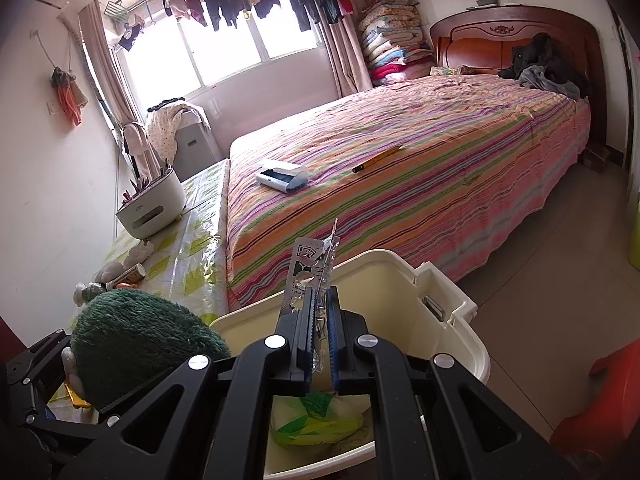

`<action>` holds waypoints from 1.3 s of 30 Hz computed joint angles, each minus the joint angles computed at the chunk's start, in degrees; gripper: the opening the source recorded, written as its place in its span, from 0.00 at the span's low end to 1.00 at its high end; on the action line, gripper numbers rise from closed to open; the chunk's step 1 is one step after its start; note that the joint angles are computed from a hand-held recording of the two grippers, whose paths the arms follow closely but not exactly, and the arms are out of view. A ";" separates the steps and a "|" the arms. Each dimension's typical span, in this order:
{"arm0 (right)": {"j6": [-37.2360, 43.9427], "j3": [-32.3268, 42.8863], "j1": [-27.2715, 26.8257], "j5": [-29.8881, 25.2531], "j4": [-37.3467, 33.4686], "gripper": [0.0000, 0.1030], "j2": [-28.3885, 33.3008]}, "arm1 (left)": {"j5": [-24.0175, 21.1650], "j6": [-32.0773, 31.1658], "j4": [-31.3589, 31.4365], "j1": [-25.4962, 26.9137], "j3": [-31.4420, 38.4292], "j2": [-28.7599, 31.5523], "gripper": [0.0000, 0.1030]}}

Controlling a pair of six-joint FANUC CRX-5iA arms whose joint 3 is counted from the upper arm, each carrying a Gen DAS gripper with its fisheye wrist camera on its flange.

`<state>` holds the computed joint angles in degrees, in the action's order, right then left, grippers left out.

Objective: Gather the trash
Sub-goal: 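Open the right tool to drop the foil pack into the bin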

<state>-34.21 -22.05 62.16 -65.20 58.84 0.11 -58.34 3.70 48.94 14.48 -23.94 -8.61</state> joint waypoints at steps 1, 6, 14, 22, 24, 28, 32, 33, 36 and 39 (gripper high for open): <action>0.01 -0.03 0.01 -0.01 -0.08 0.06 -0.07 | -0.07 0.02 -0.09 -0.04 0.00 0.05 0.73; 0.21 -0.03 -0.06 -0.17 -0.77 0.06 -0.12 | 0.09 0.05 -0.48 -0.49 -0.17 0.11 0.73; 0.72 -0.21 -0.02 -0.70 -1.99 0.06 -0.45 | -0.14 -0.42 -0.77 -1.15 -0.51 0.09 0.73; 1.25 -0.17 0.08 -1.29 -3.35 0.06 -0.61 | -0.25 -0.83 -1.37 -1.90 -0.77 0.22 0.73; 1.59 -0.03 0.09 -1.51 -3.82 0.06 -0.54 | -0.33 -0.60 -1.67 -2.14 -0.60 0.46 0.73; 2.13 0.32 -0.04 -1.74 -4.52 0.06 -0.38 | -0.13 -0.76 -2.13 -2.64 -0.61 0.70 0.73; 2.48 0.32 -0.13 -1.78 -5.17 0.06 -0.41 | 0.26 -0.80 -2.49 -3.18 -0.68 0.94 0.73; 2.61 0.38 -0.14 -1.89 -5.41 0.06 -0.37 | 0.40 -0.89 -2.47 -3.26 -0.71 0.96 0.73; 2.97 0.45 -0.22 -1.77 -6.00 0.06 -0.36 | 0.42 -0.82 -2.55 -3.51 -0.55 1.13 0.73; 3.22 0.57 -0.30 -1.71 -6.42 0.06 -0.27 | 0.53 -0.44 -2.65 -3.82 -0.22 1.61 0.73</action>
